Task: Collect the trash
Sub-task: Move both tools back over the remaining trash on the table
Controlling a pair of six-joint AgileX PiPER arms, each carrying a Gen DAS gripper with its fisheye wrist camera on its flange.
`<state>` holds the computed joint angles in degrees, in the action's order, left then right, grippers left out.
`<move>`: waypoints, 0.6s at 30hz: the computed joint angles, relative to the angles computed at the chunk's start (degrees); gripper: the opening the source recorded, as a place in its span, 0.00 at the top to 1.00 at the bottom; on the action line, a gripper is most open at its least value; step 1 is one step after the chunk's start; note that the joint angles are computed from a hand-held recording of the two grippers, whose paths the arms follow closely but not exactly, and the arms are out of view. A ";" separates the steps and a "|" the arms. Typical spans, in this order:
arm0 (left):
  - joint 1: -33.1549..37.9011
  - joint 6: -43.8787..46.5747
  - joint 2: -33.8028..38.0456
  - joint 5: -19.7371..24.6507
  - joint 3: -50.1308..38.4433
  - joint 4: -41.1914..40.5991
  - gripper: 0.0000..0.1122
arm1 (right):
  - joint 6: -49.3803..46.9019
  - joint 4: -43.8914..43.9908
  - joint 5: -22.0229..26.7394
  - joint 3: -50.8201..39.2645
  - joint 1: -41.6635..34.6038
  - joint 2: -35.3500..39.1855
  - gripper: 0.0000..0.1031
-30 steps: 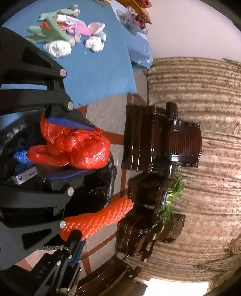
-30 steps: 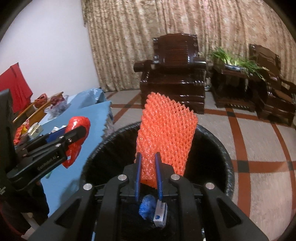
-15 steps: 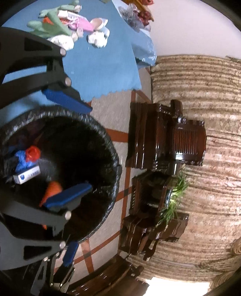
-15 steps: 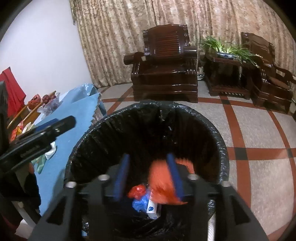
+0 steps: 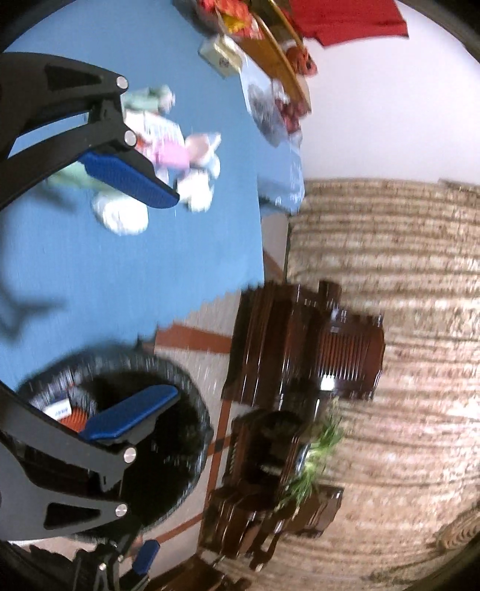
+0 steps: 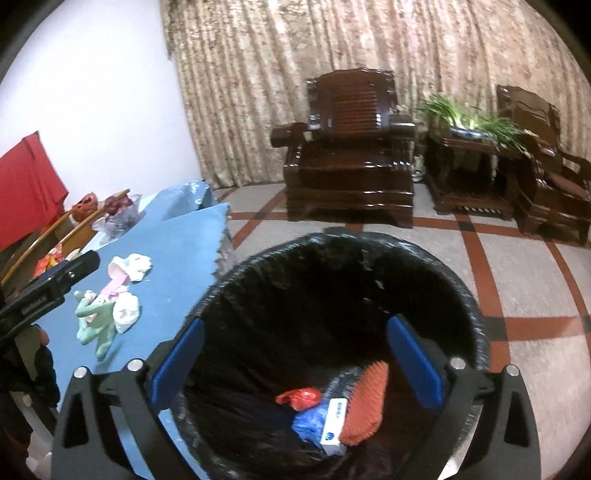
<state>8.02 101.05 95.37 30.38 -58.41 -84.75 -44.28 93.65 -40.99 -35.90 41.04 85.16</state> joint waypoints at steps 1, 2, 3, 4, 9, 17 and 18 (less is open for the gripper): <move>1.46 0.42 0.00 0.09 -0.09 -0.07 0.16 | -0.66 0.05 0.12 -1.16 0.29 0.80 0.06; 2.76 0.96 0.07 0.08 -0.20 -0.22 0.16 | -1.33 -0.17 0.50 -2.46 0.37 1.72 0.06; 3.67 1.23 0.08 0.24 -0.27 -0.17 0.16 | -1.74 -0.31 0.71 -3.39 0.58 2.42 0.06; 5.30 1.17 0.36 0.29 -0.81 0.25 0.16 | -2.61 -0.60 1.25 -5.17 0.69 3.68 0.06; 10.66 0.41 1.90 0.90 -3.27 1.69 0.16 | -5.83 -1.67 2.92 -12.34 1.54 8.87 0.06; 16.04 0.18 6.17 0.37 -7.74 2.27 0.16 | -12.54 -2.09 7.16 -25.78 1.34 18.50 0.06; 16.50 -0.10 6.75 0.26 -8.29 2.41 0.16 | -13.49 -1.83 7.63 -27.23 1.21 19.54 0.06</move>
